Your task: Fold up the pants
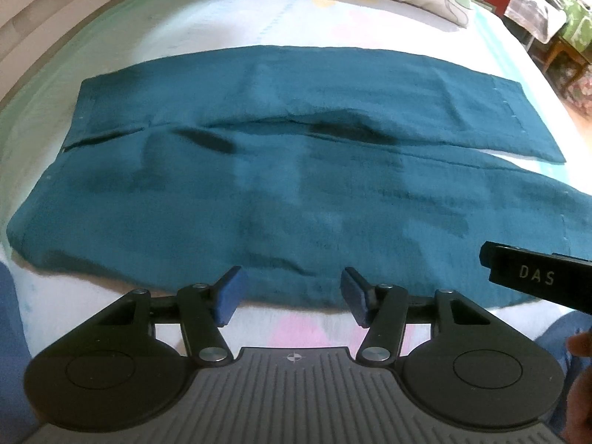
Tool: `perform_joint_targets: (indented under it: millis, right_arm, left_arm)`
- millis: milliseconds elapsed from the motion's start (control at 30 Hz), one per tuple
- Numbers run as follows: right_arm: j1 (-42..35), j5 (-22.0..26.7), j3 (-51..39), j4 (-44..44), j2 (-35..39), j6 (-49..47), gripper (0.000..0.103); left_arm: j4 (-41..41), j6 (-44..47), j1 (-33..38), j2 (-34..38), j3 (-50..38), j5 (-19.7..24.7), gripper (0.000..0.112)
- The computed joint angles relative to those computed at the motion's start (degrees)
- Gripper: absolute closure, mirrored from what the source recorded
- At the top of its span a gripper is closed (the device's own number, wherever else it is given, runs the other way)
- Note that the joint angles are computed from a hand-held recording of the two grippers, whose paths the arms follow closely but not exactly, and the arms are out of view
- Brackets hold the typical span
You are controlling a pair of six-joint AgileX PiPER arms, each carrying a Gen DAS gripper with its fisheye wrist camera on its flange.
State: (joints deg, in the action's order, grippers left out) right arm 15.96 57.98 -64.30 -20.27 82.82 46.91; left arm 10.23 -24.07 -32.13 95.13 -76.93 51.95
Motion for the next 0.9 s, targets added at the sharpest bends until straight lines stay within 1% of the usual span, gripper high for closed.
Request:
perform_joint_targets:
  millis: [133,267,367,467,600,733,833,900]
  right_arm:
    - [-3.88,-2.01,-1.40,3.53,2.03,-4.47,0.024]
    - [-6.41,-3.42,-3.29,5.23,4.14,-7.16,0.028]
    - [-9.04,-7.08,-3.24,7.05,4.79,-8.61,0.028]
    - [-10.89,-10.37,-3.25,7.44,5.53,-8.26,0.028]
    - [-13.22,-9.17,-8.08,8.75,9.96,-13.13,0.029]
    - [-15.60,-7.83,-12.88,9.94,14.56,-16.92,0.031]
    - [-17.95,-5.82,-17.96,11.54,18.83,-20.09,0.032]
    - [-19.55,-4.33,-21.93,12.96,21.86,-22.06,0.036]
  left_arm:
    - [-1.09,2.91,1.05,2.57,-3.24,-0.28,0.056]
    - [-0.80,4.13,1.58,5.14,-6.77,-0.78,0.056]
    - [-1.63,5.29,2.43,7.57,-10.07,-0.51,0.056]
    - [-2.56,6.33,3.47,10.79,-14.20,1.10,0.056]
    - [-4.18,8.47,4.91,15.33,-20.02,3.86,0.060]
    - [-5.57,10.30,6.20,20.30,-26.70,6.89,0.060]
    - [-6.68,11.27,7.35,23.83,-31.82,8.80,0.060]
    - [-7.83,12.48,8.25,26.79,-36.52,11.02,0.060]
